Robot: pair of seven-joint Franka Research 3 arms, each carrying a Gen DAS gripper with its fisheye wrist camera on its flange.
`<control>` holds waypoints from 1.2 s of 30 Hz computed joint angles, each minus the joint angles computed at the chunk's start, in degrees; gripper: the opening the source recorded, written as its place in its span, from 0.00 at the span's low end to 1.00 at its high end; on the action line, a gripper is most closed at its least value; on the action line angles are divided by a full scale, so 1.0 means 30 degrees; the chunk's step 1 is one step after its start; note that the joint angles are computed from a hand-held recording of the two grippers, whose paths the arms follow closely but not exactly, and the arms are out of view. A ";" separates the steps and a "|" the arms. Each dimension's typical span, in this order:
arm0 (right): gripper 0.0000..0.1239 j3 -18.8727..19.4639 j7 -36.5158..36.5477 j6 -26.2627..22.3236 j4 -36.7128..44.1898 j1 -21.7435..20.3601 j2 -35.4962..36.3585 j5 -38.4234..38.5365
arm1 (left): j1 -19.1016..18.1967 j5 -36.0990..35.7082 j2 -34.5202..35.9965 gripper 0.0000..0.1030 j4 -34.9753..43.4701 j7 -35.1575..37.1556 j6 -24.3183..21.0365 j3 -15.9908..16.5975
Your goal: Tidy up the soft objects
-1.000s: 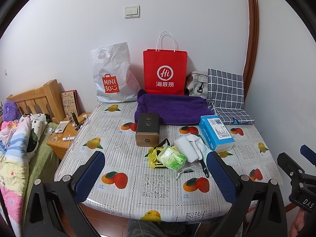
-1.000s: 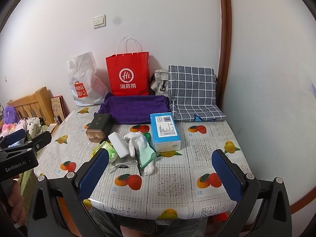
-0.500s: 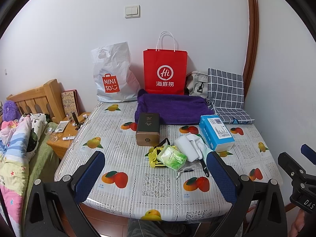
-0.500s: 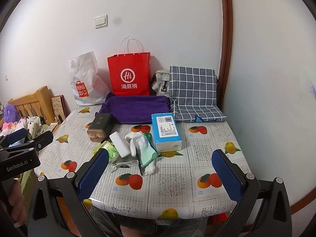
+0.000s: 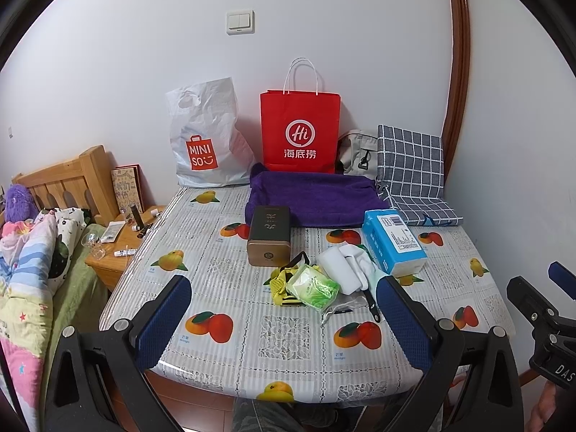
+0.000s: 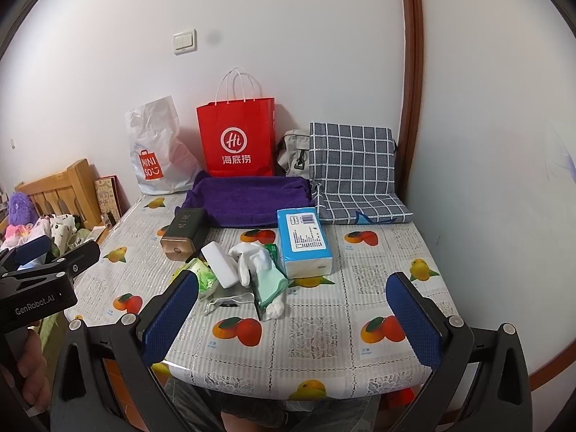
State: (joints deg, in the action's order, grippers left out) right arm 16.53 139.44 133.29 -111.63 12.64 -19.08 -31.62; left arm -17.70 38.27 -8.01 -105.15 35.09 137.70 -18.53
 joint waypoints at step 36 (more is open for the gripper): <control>0.83 -0.0516 0.1235 0.1946 -0.1230 -0.0304 0.0675 -0.0620 | 0.0023 -0.1199 0.2149 1.00 0.0527 0.0956 0.0080 0.0826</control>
